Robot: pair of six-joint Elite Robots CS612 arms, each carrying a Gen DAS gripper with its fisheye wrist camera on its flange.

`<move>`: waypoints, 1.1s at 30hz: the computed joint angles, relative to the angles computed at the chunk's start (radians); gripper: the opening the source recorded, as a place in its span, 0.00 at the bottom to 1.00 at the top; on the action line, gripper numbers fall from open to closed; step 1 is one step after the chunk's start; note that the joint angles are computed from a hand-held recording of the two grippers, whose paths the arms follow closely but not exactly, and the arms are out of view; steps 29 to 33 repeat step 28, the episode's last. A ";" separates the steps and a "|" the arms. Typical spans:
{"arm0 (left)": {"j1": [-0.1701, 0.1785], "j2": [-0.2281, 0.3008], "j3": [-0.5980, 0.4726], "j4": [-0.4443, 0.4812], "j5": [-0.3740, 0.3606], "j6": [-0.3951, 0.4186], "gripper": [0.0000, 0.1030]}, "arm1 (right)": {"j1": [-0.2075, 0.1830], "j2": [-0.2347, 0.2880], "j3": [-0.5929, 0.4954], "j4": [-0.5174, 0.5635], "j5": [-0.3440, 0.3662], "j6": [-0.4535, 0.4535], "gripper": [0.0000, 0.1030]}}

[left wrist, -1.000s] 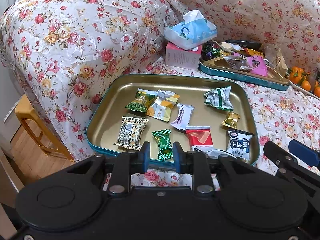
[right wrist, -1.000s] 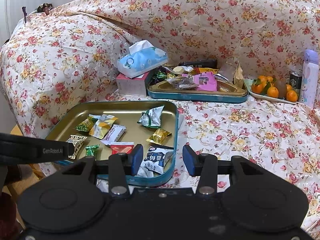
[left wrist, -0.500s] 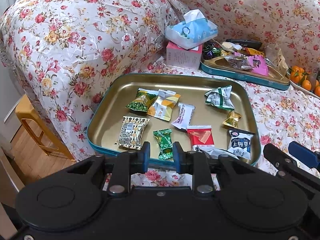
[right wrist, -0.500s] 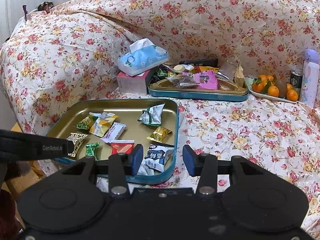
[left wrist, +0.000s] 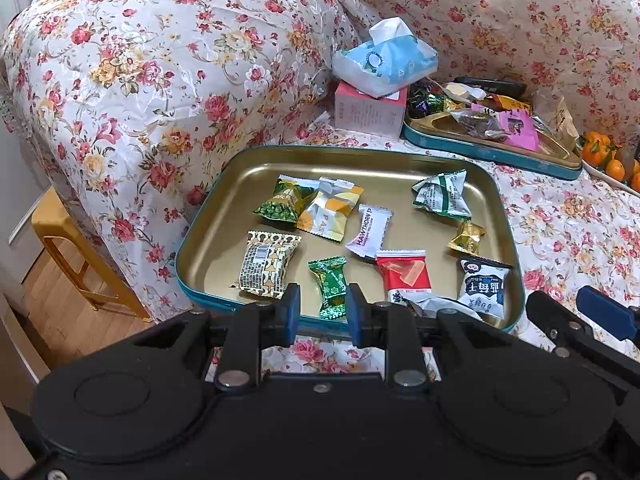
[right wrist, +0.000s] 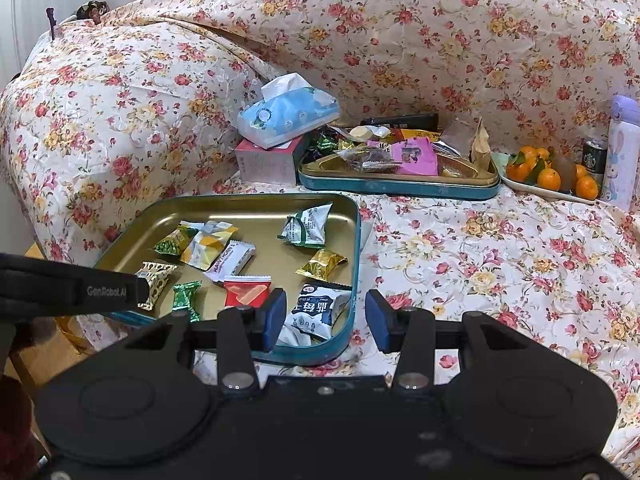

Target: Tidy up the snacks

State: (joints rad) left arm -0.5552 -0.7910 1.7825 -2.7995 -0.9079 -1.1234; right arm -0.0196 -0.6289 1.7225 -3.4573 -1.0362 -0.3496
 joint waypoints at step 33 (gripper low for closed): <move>-0.001 0.003 -0.006 0.005 0.010 0.027 0.34 | -0.001 0.000 0.000 0.011 0.011 -0.002 0.45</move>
